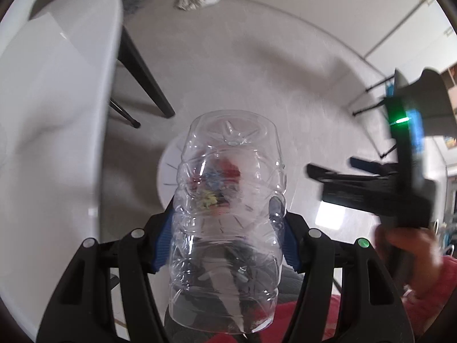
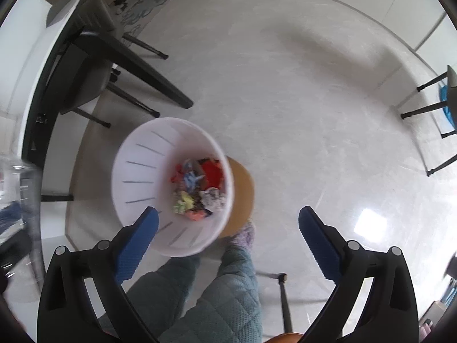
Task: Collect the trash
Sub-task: 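Carry both over the bin and open the right gripper while the left releases the bottle, then move both open grippers back over the cleared table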
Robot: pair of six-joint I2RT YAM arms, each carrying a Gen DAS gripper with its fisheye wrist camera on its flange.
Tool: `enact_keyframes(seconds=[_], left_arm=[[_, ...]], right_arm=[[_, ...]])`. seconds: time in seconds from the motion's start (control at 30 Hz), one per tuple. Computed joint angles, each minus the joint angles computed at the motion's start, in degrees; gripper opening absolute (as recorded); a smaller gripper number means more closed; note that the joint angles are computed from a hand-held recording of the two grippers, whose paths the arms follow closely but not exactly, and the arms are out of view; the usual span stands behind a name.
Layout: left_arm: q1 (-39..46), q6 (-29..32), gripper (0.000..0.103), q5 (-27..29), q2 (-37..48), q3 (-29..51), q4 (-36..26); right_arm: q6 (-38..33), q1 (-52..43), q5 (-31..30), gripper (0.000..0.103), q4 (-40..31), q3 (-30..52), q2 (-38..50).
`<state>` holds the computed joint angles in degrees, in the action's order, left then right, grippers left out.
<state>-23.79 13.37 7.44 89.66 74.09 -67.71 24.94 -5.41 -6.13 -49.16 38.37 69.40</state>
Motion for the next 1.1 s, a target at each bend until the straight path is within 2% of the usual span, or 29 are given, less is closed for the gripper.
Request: enact_keyframes(seconds=[0.23,0.27,0.3,0.4,0.47,0.63,0.73,0.83,0.97,1.1], left_arm=[[-4.37,-3.53,0.060,-3.79,9.78,-9.02,13.05],[-4.28,-3.82,0.063,-4.05,11.32,-9.66,14.23],[-4.38,-4.30,0.071,-4.06,12.06,-10.20,14.86],[-4.05,-5.37,0.077,-3.85,12.76,-11.21,16.08],[-3.87,-5.29,0.083,-3.03,11.70,-10.79,14.80],[-3.99,-4.41,0.088,-1.47,3.51,-9.14,10.80],[-1.61,-4.11,0.091,0.53,-1.38,-4.23,5.68],[3.62,-2.82,0.095,1.45,-5.78,2.71,0.40],[15.70,2.06,0.095,1.85,-8.17,14.67,-7.16],[28.60,4.82,0.095,1.54,-7.56,26.41,-11.93]], right_arm=[[-6.58,-5.20,1.43,0.098,-3.64,-3.09,-3.51],[-7.11,-5.61,1.36,0.098,-3.72,-3.40,-3.55],[-7.86,-6.28,1.16,0.098,-3.85,-3.52,-3.46],[-8.80,-7.59,0.71,0.098,-3.50,-4.03,-3.46],[-8.96,-8.20,0.05,0.098,-3.21,-3.58,-2.94],[-7.30,-5.76,0.44,0.098,-4.64,-0.34,-3.77],[-5.97,-3.11,0.56,0.098,-6.58,4.77,-4.30],[-4.68,2.17,1.74,0.098,-8.96,13.27,-2.70],[-2.53,12.96,5.34,0.099,-11.91,28.50,3.03],[-2.55,24.21,10.02,0.100,-16.34,47.91,13.20]])
